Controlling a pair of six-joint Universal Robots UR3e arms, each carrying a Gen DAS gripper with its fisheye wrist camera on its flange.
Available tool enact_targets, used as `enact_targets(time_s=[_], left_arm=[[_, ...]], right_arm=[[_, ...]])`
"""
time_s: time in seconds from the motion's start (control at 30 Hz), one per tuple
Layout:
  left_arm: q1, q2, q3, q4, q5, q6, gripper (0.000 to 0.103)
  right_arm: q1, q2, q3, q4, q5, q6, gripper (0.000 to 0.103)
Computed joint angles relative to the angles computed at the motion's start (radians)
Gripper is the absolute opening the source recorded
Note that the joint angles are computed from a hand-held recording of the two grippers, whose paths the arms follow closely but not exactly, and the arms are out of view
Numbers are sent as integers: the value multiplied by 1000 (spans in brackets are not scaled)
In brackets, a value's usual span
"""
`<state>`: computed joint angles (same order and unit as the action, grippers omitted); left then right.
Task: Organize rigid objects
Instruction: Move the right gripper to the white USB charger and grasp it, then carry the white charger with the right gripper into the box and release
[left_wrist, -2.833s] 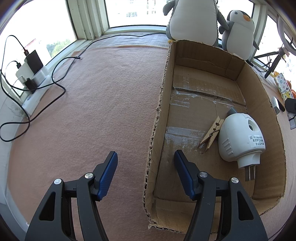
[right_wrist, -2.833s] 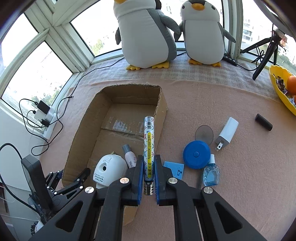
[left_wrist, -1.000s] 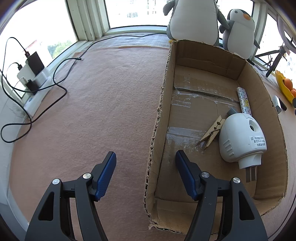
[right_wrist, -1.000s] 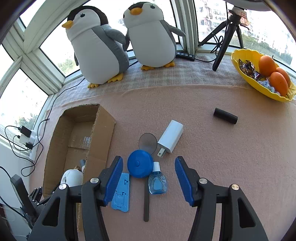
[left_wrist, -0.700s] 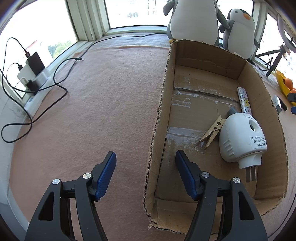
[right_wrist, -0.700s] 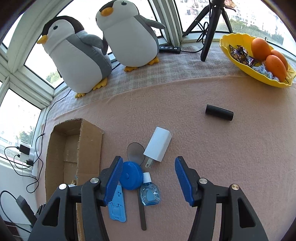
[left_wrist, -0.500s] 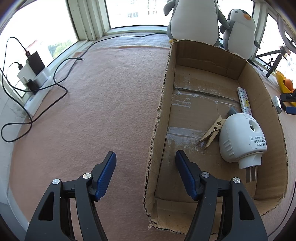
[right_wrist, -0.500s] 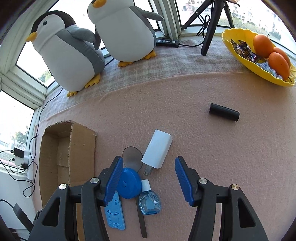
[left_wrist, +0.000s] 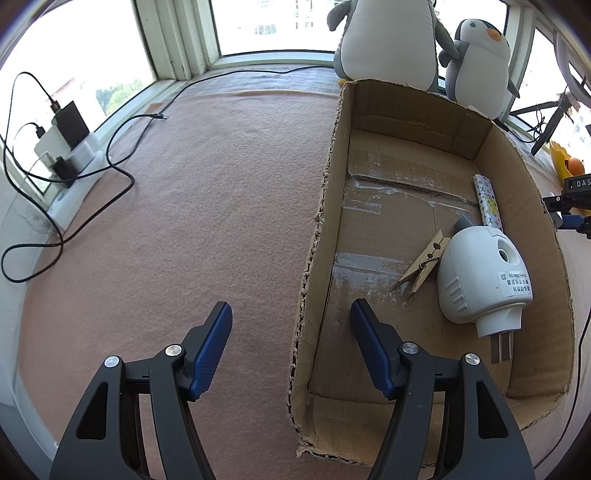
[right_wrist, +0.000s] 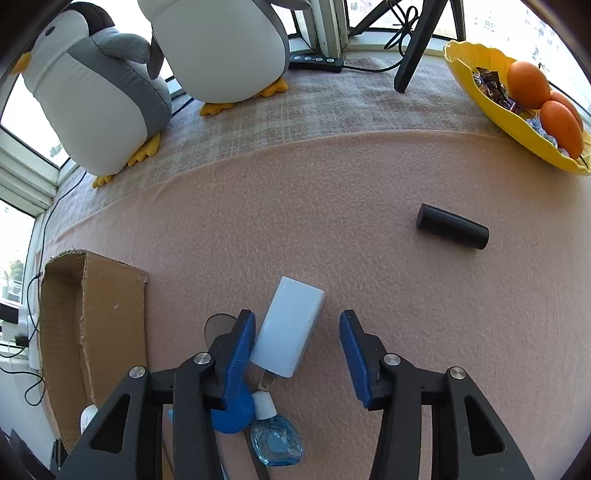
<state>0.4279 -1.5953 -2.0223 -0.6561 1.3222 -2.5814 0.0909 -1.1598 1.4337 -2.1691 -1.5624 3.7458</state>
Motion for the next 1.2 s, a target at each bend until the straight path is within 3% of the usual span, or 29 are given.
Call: enact_targets(time_s=[0.27,0.83,1.2], left_arm=[[0,0,0,0,1,1,67],[0,-1,0,0,0,0,67],[0,-1,1,0,0,-1,67]], right_arm=[[-10,-18,45,-18,2,-10,21],[36,-151,186,-96,-67,7,20],[150,-123,3,-68,-54,30,20]])
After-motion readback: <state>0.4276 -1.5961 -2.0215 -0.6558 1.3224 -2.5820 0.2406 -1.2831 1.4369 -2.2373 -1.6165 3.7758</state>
